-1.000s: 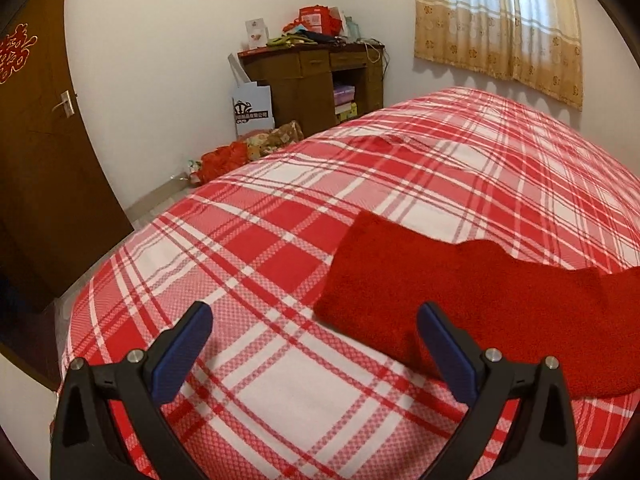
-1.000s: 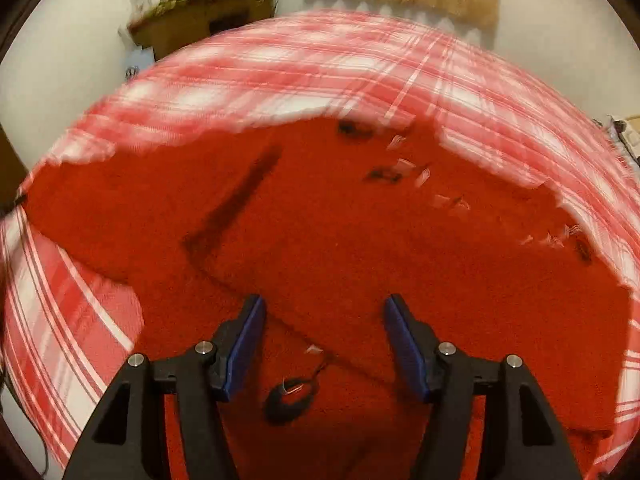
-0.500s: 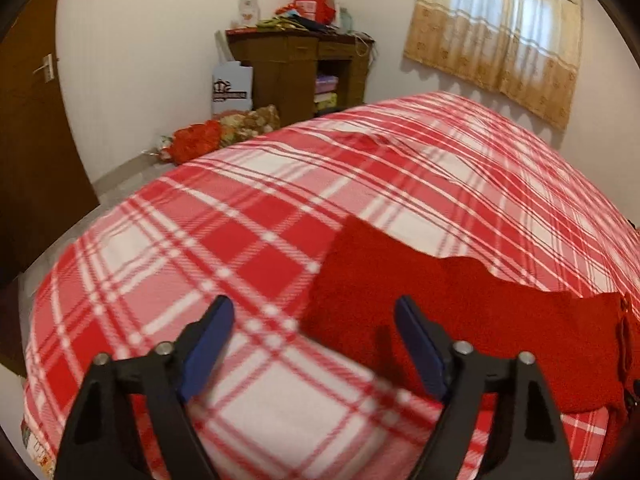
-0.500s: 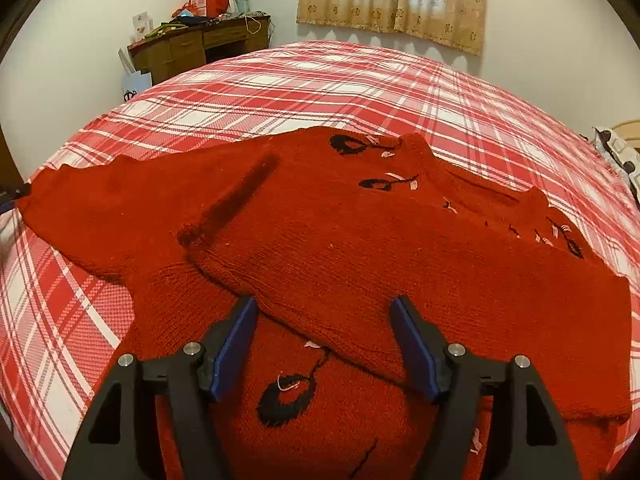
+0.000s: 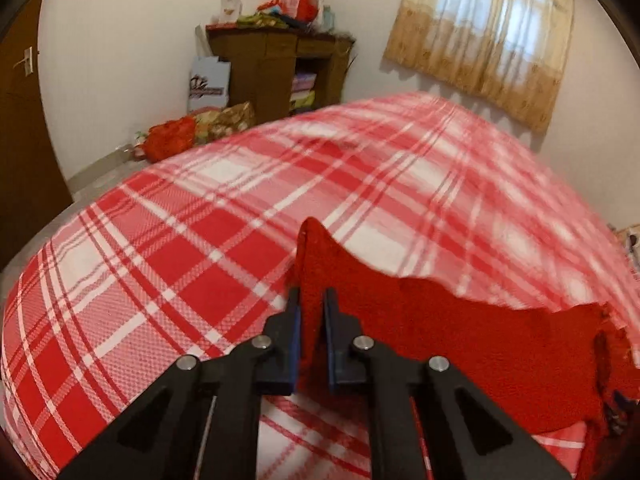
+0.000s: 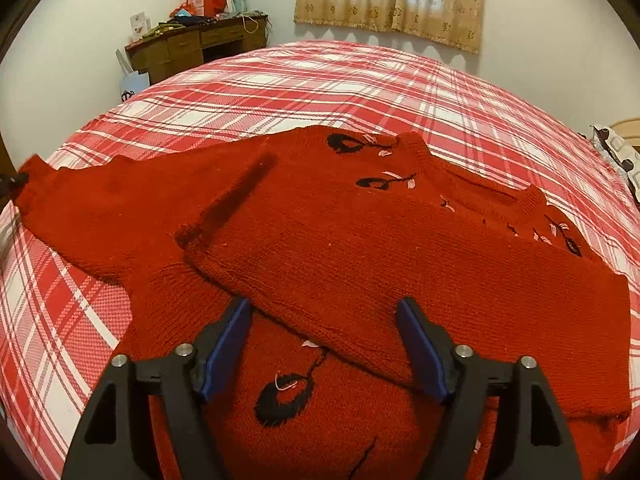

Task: Fold small clothes
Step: 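Reach the left gripper to the other sleeve cuff and close on it, then lift and carry the held sleeve across the sweater body with the left gripper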

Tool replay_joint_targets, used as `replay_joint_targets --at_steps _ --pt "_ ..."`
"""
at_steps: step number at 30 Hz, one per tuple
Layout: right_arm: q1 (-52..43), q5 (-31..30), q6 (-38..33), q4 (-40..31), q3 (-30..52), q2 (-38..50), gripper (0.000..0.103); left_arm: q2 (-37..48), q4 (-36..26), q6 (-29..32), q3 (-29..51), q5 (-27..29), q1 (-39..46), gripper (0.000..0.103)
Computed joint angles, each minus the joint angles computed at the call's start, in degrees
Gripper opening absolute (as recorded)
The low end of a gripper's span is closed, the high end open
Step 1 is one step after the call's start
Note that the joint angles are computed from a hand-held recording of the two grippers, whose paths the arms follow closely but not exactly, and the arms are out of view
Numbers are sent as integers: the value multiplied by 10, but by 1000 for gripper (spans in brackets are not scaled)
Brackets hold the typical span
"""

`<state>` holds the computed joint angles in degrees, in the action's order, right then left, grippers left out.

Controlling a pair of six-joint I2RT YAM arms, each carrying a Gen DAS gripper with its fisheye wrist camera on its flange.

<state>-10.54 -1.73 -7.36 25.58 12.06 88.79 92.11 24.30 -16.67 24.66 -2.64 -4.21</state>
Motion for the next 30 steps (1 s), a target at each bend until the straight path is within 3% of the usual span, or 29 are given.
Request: replay_joint_targets --at_steps 5,8,13,23,30 --pt "-4 10 -3 -110 16 -67 88 -98 -60 -11 -5 50 -6 10" --pt "8 49 -3 -146 -3 -144 88 -151 -108 -22 6 48 -39 10" --pt "-14 54 -29 -233 -21 -255 88 -213 -167 -50 34 31 -111 10" --pt "-200 -60 -149 -408 -45 -458 88 -229 -233 -81 110 -43 -270 9" --pt "-399 -174 -274 -479 -27 -495 88 -182 -236 -109 163 -69 -352 9"
